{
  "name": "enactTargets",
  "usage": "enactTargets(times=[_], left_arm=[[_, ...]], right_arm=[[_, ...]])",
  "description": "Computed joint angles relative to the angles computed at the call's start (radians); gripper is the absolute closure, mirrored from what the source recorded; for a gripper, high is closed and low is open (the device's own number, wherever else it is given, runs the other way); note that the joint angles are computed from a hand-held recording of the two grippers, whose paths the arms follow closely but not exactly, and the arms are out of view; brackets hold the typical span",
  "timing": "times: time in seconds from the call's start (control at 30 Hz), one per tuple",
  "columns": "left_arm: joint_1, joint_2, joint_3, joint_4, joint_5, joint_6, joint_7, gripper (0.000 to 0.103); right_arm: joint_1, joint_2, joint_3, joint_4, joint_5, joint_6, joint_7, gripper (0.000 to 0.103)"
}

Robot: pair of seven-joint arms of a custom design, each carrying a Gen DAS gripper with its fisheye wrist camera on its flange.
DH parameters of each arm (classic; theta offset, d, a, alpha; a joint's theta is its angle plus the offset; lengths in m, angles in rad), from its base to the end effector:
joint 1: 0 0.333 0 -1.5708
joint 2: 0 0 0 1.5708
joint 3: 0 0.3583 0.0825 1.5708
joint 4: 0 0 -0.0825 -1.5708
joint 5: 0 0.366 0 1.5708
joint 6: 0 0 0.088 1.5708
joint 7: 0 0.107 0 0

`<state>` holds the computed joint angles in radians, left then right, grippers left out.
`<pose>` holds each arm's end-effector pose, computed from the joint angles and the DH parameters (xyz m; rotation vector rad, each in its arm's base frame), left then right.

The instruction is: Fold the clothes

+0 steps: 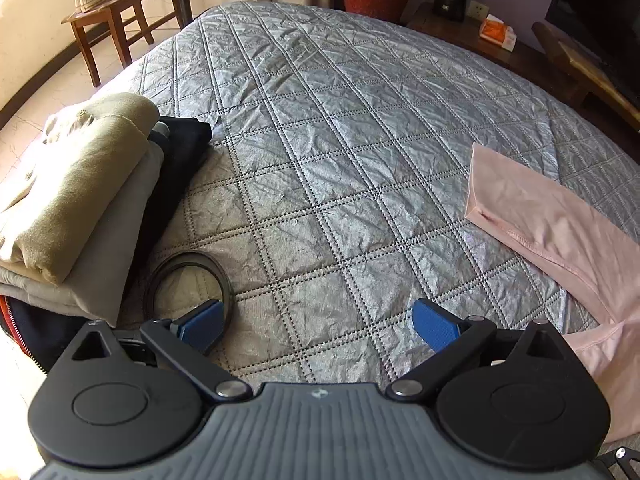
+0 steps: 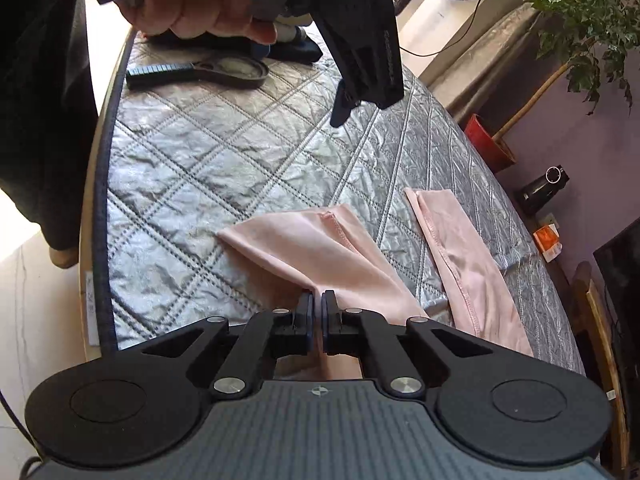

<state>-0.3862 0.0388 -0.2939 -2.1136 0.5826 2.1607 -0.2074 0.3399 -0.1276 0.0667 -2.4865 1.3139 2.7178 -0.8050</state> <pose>0.4345 -0.3212 0.4556 -2.4911 1.0534 -0.2937 0.4304 0.1476 0.4094 -2.4531 -0.0827 -0.5513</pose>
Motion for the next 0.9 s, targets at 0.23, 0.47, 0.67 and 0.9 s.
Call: enactTargets(times=[0.23, 0.47, 0.67, 0.9], left_arm=[[-0.005, 0.017, -0.002, 0.008, -0.014, 0.006, 0.03, 0.003], [-0.021, 0.057, -0.009, 0.044, -0.005, 0.016, 0.084, 0.003], [-0.047, 0.127, -0.014, 0.11, 0.01, 0.036, 0.181, 0.003], [-0.07, 0.208, -0.008, 0.192, -0.012, 0.031, 0.246, 0.003]], right_arm=[[-0.027, -0.052, -0.034, 0.016, -0.118, -0.138, 0.293, 0.048], [-0.156, 0.09, -0.081, 0.153, -0.158, 0.105, 0.705, 0.047], [-0.279, 0.274, -0.099, 0.292, -0.17, 0.244, 0.99, 0.047], [-0.324, 0.279, -0.104, 0.24, -0.412, 0.195, 1.096, 0.05]])
